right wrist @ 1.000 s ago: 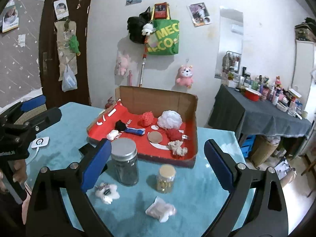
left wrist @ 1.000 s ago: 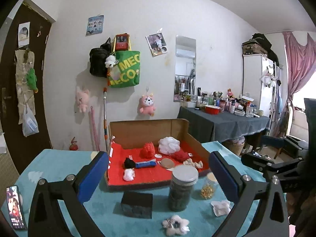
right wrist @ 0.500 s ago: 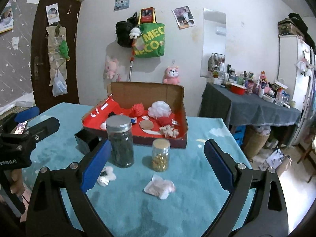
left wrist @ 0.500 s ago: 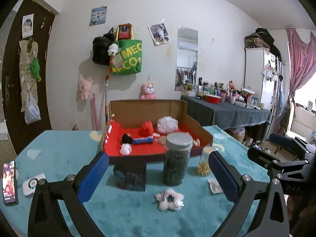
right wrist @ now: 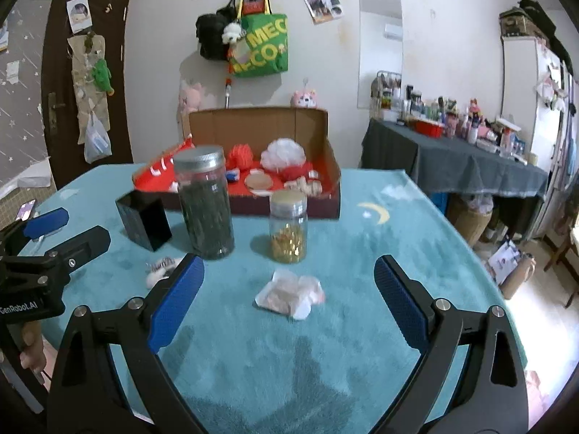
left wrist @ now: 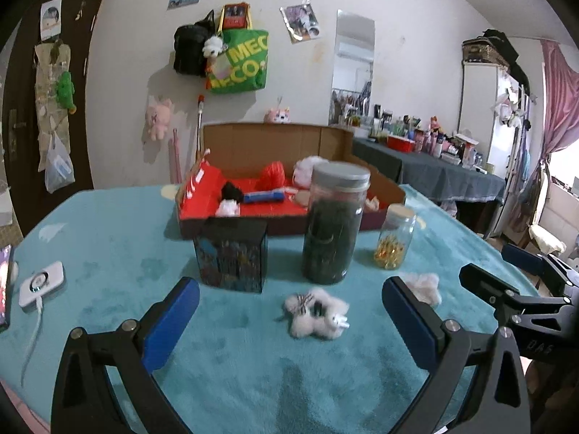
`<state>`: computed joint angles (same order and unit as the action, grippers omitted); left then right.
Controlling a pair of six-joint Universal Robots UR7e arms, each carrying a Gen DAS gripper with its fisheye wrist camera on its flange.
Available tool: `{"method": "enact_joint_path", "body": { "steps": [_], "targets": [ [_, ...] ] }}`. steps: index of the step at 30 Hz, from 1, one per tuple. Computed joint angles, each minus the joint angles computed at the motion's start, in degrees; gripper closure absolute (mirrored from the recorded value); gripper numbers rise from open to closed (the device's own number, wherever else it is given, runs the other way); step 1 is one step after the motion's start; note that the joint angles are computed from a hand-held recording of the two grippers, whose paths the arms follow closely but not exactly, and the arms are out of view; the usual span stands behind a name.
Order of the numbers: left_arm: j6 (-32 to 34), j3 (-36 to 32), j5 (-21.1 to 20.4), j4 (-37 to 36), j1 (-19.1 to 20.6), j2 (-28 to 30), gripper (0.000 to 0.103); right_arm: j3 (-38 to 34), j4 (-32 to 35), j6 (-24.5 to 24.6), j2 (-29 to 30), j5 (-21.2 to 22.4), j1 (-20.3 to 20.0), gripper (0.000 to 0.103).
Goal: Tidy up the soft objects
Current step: 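Withdraw both tools from the box toward the remaining items, then grasp the white plush bunny with left tool while right tool grasps white tissue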
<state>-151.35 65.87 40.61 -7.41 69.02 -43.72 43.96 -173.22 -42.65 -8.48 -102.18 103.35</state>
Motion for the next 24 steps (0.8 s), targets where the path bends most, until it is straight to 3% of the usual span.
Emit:
{"method": "enact_joint_path", "body": {
  "steps": [24],
  "targets": [
    [-6.5,-7.9,-2.8,10.2,2.3,5.8,0.000,-4.0,4.3,2.9,3.7,-2.4,-1.8,0.007]
  ]
}}
